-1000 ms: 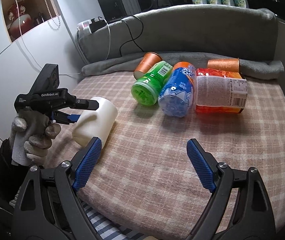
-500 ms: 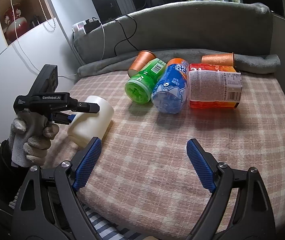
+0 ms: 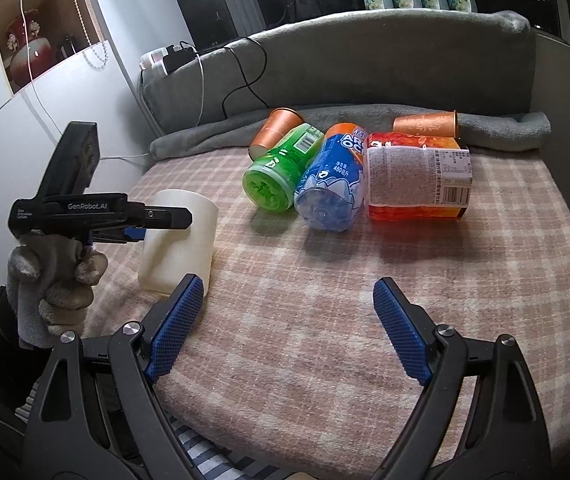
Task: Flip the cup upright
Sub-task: 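Rotate the held cup with the left gripper until its rim faces up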
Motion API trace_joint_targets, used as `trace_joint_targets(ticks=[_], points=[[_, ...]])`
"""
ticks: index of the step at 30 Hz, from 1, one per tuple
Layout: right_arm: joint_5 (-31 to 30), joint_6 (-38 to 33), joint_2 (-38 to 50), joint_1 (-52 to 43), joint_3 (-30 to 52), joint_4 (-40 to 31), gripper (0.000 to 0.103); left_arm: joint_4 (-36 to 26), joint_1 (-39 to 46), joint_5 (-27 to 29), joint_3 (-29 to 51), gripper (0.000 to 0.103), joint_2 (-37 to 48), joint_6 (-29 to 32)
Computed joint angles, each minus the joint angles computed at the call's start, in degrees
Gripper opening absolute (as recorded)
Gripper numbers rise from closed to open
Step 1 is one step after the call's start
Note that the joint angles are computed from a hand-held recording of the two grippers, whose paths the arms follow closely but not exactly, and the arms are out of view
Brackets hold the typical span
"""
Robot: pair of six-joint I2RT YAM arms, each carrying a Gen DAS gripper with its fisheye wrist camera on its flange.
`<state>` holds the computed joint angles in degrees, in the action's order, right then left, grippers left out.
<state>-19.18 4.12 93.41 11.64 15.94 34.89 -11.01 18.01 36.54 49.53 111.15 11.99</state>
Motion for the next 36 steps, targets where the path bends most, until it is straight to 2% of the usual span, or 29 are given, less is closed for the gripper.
trace_joint_targets(ticks=[13, 36], points=[[0.9, 0.6, -0.3, -0.2, -0.9, 1.6, 0.089, 10.3, -3.8, -4.4, -7.4, 0.075, -7.3, -2.1], [1.8, 0.3, -1.5, -2.2, -2.5, 2.8, 0.089, 26.2, -12.6, -16.4, -14.3, 0.074, -9.3, -4.6]])
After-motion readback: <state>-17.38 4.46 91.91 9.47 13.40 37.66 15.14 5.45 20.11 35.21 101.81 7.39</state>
